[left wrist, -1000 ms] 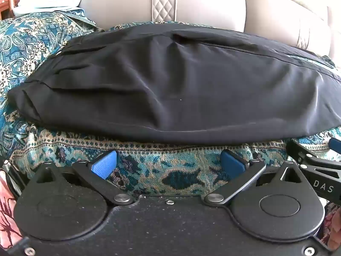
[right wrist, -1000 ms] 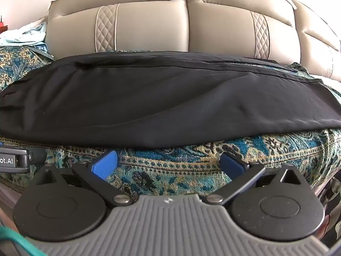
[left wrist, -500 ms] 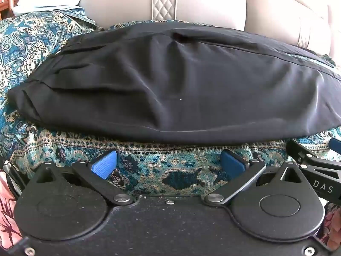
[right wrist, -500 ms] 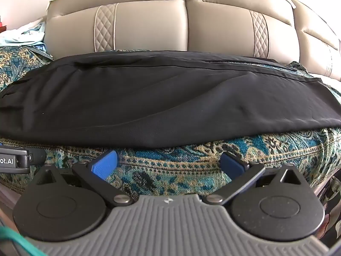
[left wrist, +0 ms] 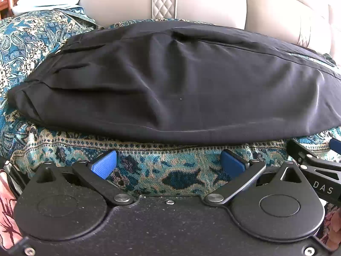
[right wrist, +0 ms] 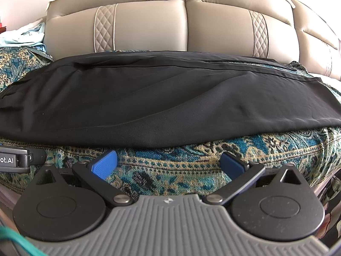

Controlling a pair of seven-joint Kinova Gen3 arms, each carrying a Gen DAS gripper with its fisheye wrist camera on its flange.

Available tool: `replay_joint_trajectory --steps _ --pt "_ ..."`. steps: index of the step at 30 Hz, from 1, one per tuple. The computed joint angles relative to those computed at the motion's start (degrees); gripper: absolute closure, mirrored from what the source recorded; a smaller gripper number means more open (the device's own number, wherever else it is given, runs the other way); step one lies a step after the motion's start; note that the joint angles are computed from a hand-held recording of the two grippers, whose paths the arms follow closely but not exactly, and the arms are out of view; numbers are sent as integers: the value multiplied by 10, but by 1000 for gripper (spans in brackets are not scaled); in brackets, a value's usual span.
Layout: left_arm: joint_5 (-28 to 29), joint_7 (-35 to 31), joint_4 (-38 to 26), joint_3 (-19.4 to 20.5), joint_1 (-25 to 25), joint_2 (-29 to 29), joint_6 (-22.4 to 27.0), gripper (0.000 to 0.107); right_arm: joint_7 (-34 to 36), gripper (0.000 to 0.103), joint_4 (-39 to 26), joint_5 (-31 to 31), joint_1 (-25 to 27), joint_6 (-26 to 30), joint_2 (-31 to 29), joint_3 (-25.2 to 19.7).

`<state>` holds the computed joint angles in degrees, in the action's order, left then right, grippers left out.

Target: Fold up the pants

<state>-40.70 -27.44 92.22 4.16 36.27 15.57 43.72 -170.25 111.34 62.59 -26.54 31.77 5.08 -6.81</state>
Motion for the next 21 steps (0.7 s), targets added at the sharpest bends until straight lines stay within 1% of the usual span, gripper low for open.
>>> replay_joint_trajectory --steps 3,6,21 --pt "1 -1 -1 0 -1 0 1 4 0 0 0 0 0 0 0 0" --pt "-7 9 11 -4 1 3 -12 4 1 0 0 -1 0 0 0 0" --pt "1 1 6 -4 -1 5 -9 4 -1 0 1 0 0 0 0 0"
